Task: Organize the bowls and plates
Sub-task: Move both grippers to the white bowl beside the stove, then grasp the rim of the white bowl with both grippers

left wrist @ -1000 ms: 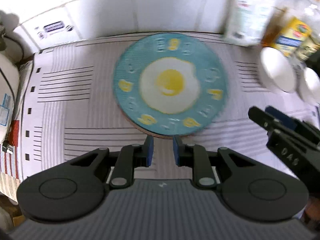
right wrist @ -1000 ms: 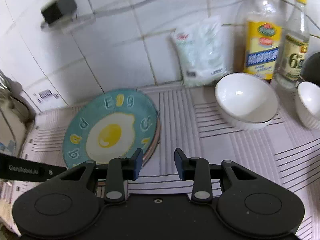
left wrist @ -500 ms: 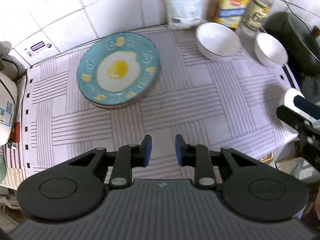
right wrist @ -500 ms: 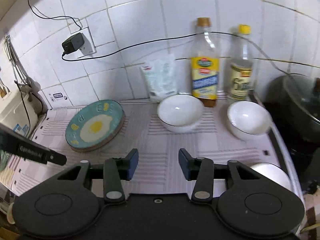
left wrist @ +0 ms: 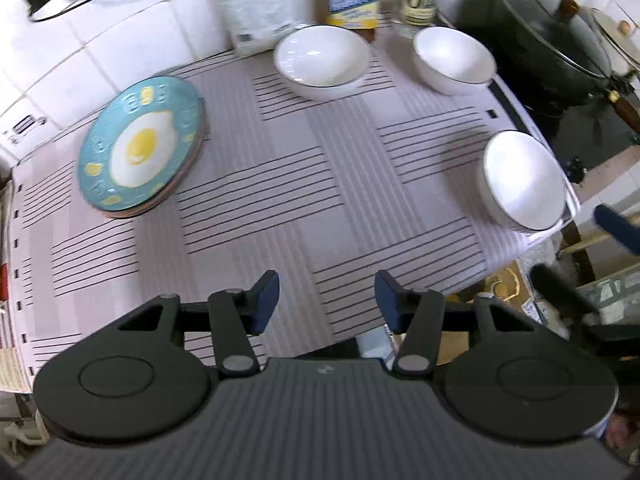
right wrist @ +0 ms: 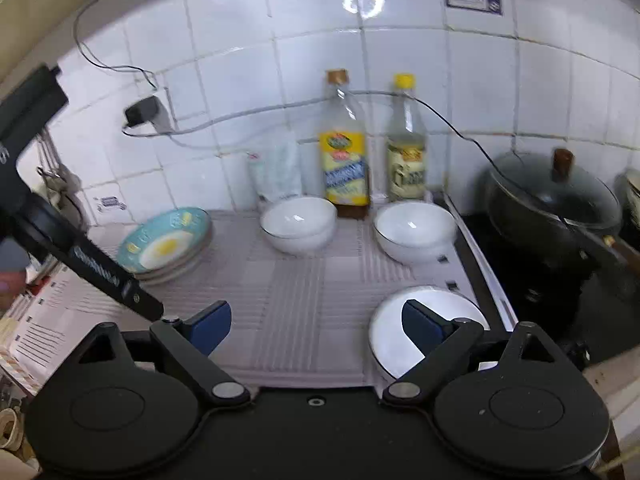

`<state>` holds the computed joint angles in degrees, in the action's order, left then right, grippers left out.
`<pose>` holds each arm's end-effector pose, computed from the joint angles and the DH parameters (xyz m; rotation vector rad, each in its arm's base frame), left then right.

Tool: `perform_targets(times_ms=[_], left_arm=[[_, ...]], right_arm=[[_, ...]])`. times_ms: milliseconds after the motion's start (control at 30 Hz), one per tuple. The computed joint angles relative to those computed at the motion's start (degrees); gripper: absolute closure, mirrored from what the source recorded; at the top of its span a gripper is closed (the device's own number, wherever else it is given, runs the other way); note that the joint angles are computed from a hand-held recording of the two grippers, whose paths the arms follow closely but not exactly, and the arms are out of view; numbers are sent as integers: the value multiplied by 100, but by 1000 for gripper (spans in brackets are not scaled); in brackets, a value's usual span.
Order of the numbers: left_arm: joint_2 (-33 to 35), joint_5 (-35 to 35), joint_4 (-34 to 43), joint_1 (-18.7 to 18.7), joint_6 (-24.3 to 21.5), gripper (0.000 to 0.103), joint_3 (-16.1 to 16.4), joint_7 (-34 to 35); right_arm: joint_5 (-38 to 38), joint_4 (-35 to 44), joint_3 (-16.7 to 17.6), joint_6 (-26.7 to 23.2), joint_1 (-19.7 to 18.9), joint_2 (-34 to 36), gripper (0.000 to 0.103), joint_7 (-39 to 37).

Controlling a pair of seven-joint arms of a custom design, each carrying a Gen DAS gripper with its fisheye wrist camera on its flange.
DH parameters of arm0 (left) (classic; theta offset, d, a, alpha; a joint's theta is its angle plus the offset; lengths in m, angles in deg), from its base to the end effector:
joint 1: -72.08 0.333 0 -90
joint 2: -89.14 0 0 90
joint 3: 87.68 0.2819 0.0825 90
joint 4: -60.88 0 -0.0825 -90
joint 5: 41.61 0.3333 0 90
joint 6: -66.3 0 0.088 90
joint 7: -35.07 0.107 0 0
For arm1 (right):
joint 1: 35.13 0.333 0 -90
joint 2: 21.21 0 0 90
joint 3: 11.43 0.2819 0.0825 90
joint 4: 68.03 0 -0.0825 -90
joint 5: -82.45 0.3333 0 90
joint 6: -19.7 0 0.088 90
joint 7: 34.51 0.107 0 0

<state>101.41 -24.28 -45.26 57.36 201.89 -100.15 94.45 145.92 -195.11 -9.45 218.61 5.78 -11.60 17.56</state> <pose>0.5283 -0.2591 0.4318 -1.8968 2.1227 -0.3433 0.4424 0.2661 0.3939 -1.7312 1.4478 -0.5380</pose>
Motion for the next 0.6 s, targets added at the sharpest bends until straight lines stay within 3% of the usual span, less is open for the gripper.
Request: perform_targets(times_ms=[33,100,167,233,300,400,500,600], left_arm=[[69,23,62,-30,11,46,-16,0],[167,171,135,-113,74,39,-17,-72],[245,223,201,-164,132,36,-22,-136],[371,173,315,-188,222,30,-38,-160],[497,179,411,-221,360,26,-36,-189],[706,145,601,-260,510,22,-45,-168],[983,78,854,-310,581,22,-40,-187],[1341,2,1203,-359,606,22,-33,-159]], right_arm=[[148,-35,-83,-31,65,-1,7,-100],[1251,229,-547,-32,567,156,7,-1094],[1635,315,-574,86,602,309,6,-1419],[2498,637,-566,184,606,529,6,-2266],[2559,663,-445,253,459,650,6,-2249],[2046,499,-255,316,193,806,6,-1508],[737,80,229,391,-422,888,6,-218],[48,-17,306,462,-612,1106,6,309]])
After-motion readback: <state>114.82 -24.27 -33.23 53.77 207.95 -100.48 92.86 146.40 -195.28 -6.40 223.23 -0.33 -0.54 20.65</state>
